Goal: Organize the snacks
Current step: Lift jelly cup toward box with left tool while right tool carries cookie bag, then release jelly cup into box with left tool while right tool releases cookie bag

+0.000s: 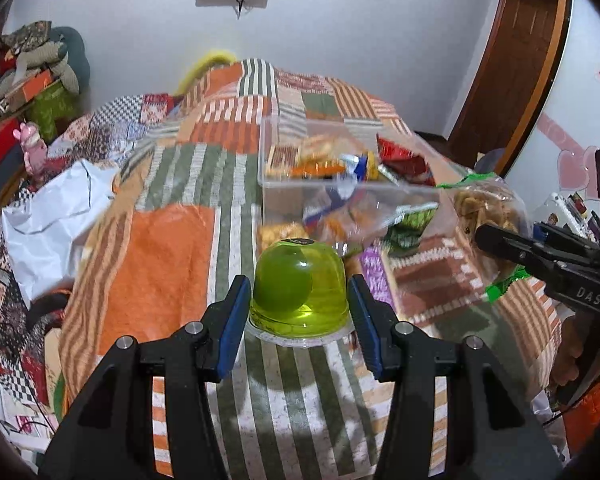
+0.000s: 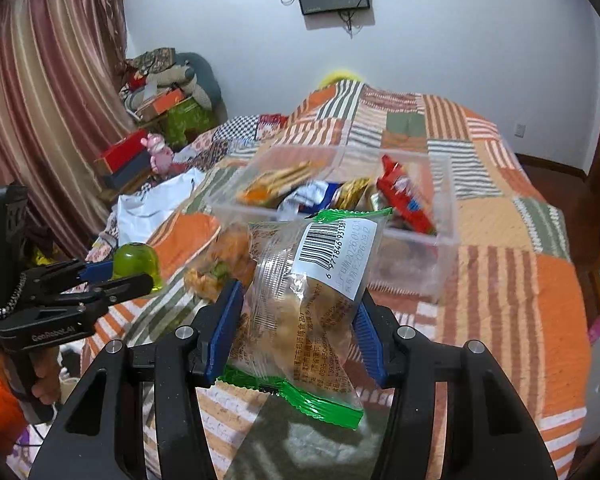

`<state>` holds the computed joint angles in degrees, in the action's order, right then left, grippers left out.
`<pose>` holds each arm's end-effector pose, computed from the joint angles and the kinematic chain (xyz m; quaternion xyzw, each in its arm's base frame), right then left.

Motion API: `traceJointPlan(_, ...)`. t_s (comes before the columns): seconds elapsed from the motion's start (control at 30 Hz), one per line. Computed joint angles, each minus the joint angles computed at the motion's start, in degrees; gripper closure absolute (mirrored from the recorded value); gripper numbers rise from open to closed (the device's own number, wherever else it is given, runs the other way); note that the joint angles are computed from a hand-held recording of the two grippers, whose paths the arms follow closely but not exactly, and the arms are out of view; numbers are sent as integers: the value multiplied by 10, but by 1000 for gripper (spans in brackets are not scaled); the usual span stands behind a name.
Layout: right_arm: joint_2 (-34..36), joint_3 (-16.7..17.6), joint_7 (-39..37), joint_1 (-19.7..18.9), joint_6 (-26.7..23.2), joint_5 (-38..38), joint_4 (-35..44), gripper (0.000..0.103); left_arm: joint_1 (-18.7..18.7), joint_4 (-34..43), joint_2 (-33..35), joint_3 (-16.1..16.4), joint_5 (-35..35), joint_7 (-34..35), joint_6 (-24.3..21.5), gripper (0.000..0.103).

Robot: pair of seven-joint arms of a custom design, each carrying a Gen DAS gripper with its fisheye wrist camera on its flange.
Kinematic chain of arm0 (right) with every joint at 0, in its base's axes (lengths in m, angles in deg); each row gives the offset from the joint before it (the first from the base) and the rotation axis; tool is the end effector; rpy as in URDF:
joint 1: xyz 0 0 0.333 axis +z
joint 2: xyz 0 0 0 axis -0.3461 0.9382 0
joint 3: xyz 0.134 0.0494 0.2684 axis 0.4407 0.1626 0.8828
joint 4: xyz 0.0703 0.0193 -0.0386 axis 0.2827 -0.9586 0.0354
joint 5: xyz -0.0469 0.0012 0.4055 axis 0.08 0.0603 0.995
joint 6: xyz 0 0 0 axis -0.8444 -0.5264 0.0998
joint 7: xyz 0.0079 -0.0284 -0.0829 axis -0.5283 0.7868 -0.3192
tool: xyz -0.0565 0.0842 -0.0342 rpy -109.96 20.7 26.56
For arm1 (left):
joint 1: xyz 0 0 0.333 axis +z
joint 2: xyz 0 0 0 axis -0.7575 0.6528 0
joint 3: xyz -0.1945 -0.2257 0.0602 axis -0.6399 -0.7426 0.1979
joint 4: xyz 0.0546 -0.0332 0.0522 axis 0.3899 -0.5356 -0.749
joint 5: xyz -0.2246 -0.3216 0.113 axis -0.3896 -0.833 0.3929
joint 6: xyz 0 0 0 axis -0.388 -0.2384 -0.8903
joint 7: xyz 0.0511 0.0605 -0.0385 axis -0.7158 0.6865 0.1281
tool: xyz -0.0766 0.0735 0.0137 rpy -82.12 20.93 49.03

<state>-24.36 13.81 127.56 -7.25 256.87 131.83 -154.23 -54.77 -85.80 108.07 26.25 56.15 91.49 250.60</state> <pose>0.5378 0.1334 0.3710 -0.6445 0.6497 -0.1865 0.3573 0.6257 -0.3178 0.3393 -0.5038 0.7802 -0.3496 0.1237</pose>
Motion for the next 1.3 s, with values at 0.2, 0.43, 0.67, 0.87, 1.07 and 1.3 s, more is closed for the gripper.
traceJointPlan(0.2,6,11,-13,-14,16,16,12,53,-2,40,13,-4,1,9,-14,53)
traceJointPlan(0.43,23,49,-43,-56,25,44,41,53,-37,103,44,22,17,6,-23,53)
traceJointPlan(0.67,49,49,-3,-68,30,-12,68,53,-53,184,92,20,15,23,-57,53)
traceJointPlan(0.87,67,-36,82,-6,25,-106,79,53,-63,265,145,8,-10,52,-103,53)
traceJointPlan(1.07,78,-110,150,42,14,-185,87,53,-91,369,209,8,-38,77,-160,53)
traceJointPlan(1.3,83,-163,207,62,12,-251,87,53,-153,581,324,37,-58,87,-269,53)
